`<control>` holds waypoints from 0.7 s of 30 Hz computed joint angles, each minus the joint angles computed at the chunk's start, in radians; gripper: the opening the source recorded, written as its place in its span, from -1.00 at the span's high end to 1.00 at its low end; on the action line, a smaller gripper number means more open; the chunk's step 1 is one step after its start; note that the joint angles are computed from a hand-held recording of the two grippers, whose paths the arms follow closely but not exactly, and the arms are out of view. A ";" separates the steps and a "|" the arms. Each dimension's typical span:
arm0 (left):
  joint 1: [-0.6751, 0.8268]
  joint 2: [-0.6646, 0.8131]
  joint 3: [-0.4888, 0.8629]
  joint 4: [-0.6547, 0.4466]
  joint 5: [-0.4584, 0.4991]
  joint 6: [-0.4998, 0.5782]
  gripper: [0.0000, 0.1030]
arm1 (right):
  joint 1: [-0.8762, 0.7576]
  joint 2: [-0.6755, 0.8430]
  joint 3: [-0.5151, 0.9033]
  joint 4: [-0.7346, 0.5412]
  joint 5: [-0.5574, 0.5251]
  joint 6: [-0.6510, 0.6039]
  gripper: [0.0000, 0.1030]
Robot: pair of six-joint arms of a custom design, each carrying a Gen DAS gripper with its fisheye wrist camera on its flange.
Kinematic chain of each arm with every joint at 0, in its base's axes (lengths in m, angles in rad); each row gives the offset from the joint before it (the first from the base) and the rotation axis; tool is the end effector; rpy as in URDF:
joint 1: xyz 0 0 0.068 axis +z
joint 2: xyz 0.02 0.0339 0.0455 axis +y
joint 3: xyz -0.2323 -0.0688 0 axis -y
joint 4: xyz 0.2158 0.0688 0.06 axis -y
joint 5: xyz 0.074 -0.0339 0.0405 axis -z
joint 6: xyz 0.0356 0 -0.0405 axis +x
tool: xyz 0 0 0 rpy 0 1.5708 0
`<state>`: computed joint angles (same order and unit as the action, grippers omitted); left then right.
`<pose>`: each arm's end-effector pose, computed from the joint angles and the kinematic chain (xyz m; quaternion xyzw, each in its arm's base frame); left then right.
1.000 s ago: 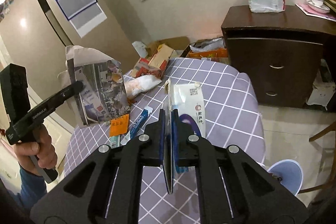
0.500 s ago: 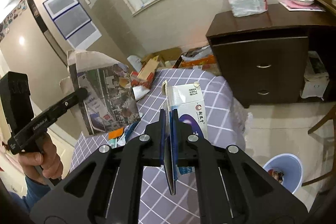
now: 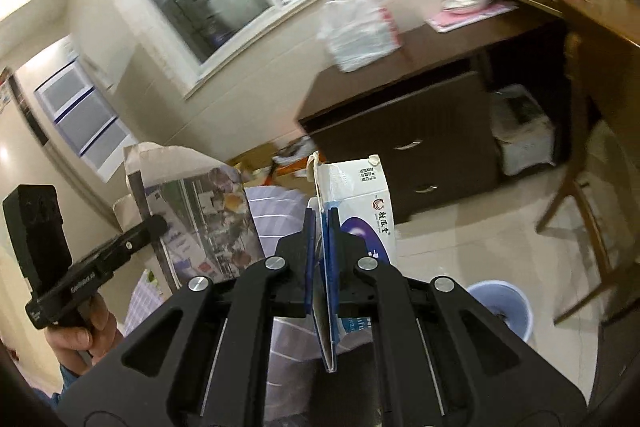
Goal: Collect trash
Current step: 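Carry the newspaper and box over the blue bin and open both tools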
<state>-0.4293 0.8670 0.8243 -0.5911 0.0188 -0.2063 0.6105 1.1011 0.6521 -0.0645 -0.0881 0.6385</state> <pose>0.1599 -0.0739 0.2764 0.1035 0.8862 -0.1491 0.4263 0.1872 0.1348 0.2273 -0.0101 0.8629 0.3255 0.3865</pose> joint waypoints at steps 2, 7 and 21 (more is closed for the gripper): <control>-0.073 0.077 -0.006 0.053 -0.025 -0.031 0.93 | -0.053 -0.016 -0.037 -0.007 -0.018 -0.002 0.88; -0.206 0.346 0.007 0.203 -0.053 -0.085 0.93 | -0.185 0.012 -0.153 0.056 -0.103 0.000 0.88; -0.250 0.814 0.147 0.322 -0.042 -0.106 -0.57 | -0.371 0.378 -0.289 0.376 -0.231 0.056 -0.56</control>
